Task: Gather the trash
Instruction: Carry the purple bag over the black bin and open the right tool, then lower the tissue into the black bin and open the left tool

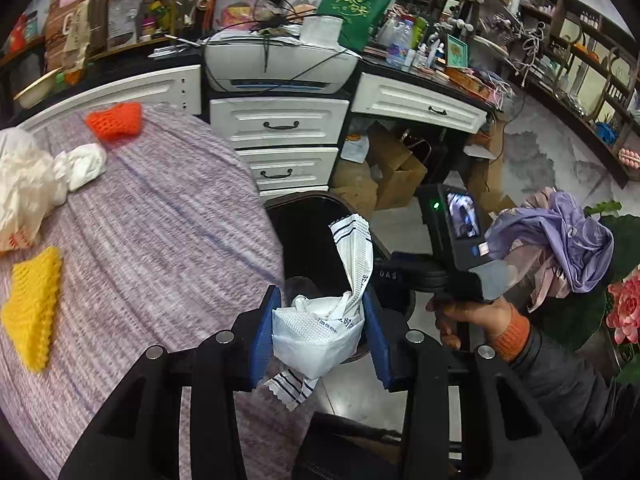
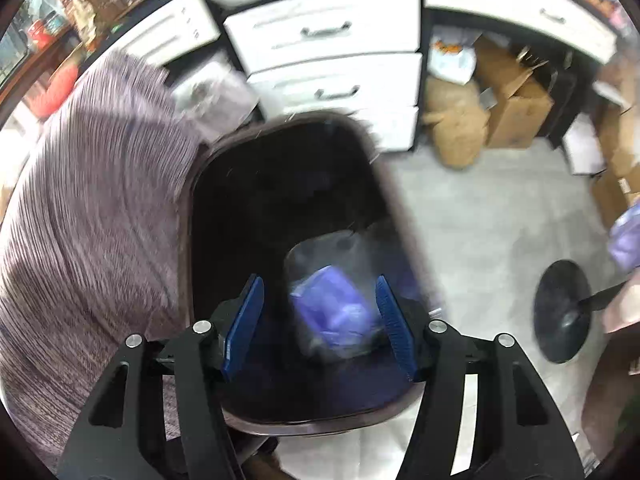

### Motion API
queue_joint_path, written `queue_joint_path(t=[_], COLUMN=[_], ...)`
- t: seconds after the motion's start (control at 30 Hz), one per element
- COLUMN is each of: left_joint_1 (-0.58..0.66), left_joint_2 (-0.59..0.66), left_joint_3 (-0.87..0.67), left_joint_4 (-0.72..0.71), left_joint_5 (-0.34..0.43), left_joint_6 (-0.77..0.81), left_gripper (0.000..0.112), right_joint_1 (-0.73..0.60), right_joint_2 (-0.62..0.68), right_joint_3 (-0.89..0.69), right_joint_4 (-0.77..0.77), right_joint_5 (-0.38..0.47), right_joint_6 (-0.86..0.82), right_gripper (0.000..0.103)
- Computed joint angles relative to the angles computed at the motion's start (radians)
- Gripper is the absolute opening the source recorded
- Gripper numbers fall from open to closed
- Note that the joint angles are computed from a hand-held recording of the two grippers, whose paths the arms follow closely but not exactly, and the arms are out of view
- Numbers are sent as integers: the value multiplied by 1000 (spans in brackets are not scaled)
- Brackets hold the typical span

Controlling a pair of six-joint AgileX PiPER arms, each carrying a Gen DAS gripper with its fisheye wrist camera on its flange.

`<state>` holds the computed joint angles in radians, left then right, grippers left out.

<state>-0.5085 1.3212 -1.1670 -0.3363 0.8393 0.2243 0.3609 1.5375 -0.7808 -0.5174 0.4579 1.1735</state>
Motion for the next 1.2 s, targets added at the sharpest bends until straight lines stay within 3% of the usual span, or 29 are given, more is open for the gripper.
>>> queue_joint_path(t=[0.13,0.3,0.5,0.97,1.13,1.2], left_joint_1=[-41,-79,-141,-202,-215,-215], left_joint_2=[86,263,389,638,682,675], left_joint_3=[-66,-212,-311,-551,-593,-579], left_joint_4=[2,-14,59,123,155,152], left_joint_5=[19,126,164,308,321,306], left_joint_6=[-2,4,-38,-90,-104,-102], left_gripper=[41,41,41,42,51,63], right_joint_1=[25,0,-58,-17,-16,-12], right_joint_2=[-113,-258,-383,-403,-409,-411], right_joint_3=[-5,5,28,38,42,41], right_joint_4=[-174,-239,-210,-225,-221,-224], right_joint_5=[153,275,302,295,290,293], right_joint_6=[139,174,126,150,153,158], right_gripper=[70,77,77,77,78,79])
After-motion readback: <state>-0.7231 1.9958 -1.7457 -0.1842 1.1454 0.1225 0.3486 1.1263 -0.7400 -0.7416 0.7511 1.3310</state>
